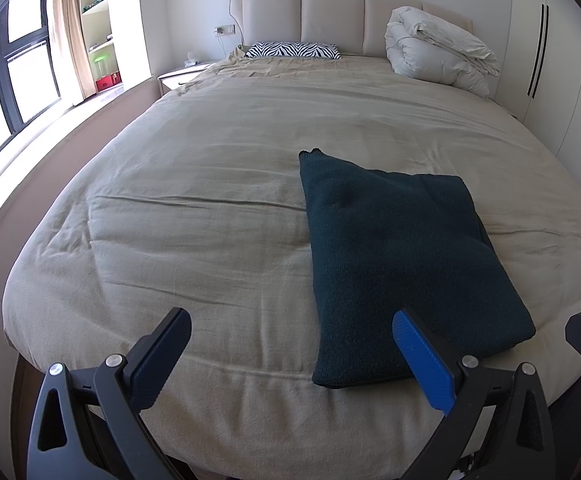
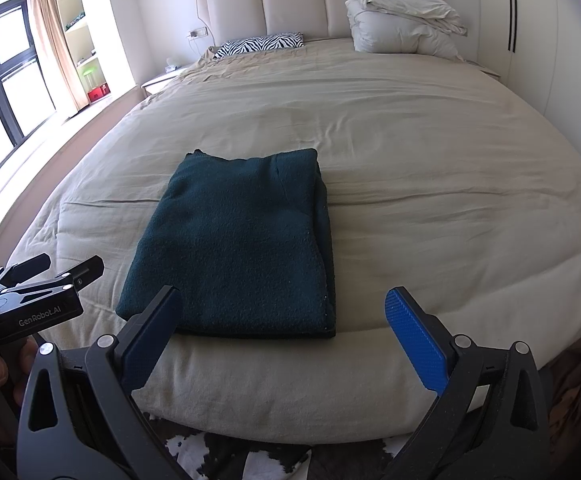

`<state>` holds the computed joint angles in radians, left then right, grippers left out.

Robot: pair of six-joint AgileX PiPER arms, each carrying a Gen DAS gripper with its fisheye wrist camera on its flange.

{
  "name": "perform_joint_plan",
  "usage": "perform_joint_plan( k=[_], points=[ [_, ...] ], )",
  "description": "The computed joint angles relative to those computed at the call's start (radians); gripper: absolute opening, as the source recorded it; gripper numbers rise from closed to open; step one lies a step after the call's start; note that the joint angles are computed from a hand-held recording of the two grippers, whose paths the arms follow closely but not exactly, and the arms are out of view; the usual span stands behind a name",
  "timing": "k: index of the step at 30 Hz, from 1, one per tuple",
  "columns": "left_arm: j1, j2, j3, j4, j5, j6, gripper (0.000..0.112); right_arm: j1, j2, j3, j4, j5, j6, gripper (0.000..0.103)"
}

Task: Fold small clothes

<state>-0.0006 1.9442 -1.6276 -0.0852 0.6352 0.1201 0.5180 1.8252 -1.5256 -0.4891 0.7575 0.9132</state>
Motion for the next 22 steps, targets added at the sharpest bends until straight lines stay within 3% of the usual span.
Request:
perform_joint_plan(
  k=[22],
  points=[
    [0.007,0.012,-0.02,-0.009,0.007,0.031,0.103,-0.002,-0.014,0.016,0.019,-0.002,-0.01,0.103]
  ],
)
